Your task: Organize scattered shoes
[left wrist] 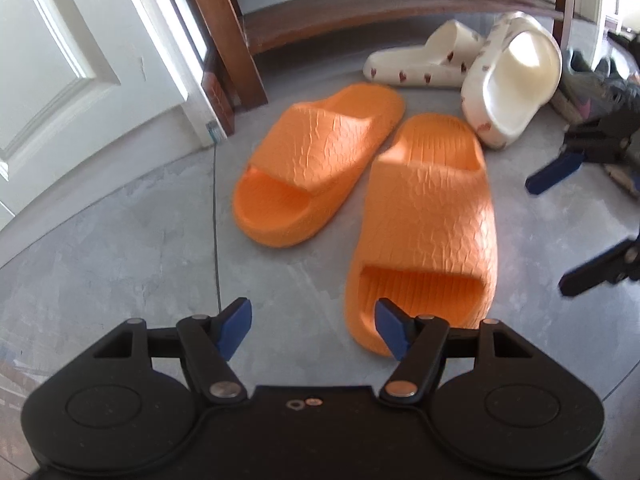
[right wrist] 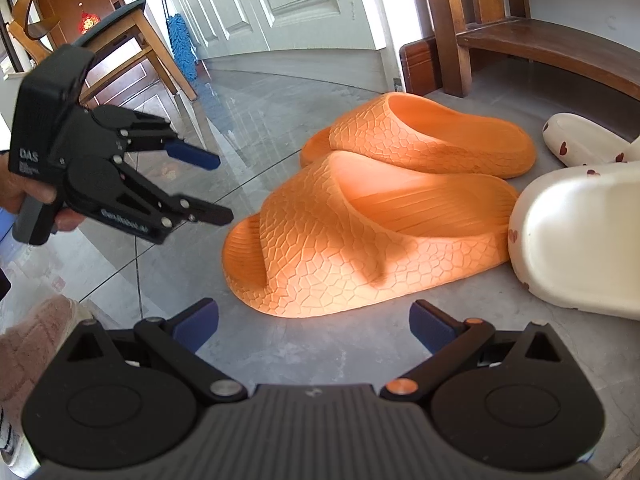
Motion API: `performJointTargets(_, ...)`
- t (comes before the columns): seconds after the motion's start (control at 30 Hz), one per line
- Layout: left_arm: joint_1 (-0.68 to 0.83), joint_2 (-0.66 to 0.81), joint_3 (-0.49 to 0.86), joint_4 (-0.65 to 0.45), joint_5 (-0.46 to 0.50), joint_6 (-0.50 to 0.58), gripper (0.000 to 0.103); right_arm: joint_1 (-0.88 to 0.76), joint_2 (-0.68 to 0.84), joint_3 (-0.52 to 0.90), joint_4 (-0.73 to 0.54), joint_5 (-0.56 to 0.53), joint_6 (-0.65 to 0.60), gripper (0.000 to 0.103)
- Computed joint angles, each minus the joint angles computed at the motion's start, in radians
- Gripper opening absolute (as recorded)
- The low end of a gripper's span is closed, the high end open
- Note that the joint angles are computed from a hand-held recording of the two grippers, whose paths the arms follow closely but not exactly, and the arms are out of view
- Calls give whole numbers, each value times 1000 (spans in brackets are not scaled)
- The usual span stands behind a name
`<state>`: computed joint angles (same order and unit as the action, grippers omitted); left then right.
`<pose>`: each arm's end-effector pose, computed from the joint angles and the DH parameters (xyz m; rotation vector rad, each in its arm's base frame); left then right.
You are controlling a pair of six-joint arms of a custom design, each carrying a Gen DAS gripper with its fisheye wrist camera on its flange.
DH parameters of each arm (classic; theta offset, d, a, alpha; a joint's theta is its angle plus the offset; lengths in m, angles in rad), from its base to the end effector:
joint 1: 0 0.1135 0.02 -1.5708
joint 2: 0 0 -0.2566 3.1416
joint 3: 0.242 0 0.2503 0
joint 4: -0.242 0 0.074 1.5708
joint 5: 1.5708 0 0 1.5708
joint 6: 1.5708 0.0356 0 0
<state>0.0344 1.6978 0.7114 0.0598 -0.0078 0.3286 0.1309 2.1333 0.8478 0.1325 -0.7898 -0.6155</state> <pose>0.3022 0.0107 0.1108 0.3639 2.4780 0.1605 0.3169 0.0672 0.0237 -1.0840 2.1807 0.8581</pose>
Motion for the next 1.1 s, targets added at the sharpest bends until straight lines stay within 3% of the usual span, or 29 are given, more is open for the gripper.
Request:
performJointTargets(0.3,-30,60,180,-76,102,-37,68,-10,-16,-1,-11,5,-10,103)
performJointTargets(0.53,-85,280,477,-250,136,-142,66,-29,-32,5,-67,2,-64,103)
performJointTargets(0.67,-108,383,593,-323,95,-195,65,-50,-35,5,-80,-3,-80,103)
performJointTargets(0.97,-135,484,702,-432,3,-227,63,-67,-22,23,-99,-18,-81,103)
performJointTargets(1.0,-125,486,702,-436,23,-234,61,-67,-20,25,-99,-18,-78,103)
performJointTargets(1.07,-114,481,691,-434,34,-224,32,-66,-17,29,-104,-21,-76,103)
performJointTargets(1.1,-114,473,681,-428,27,-208,27,-66,-16,32,-110,-22,-77,103)
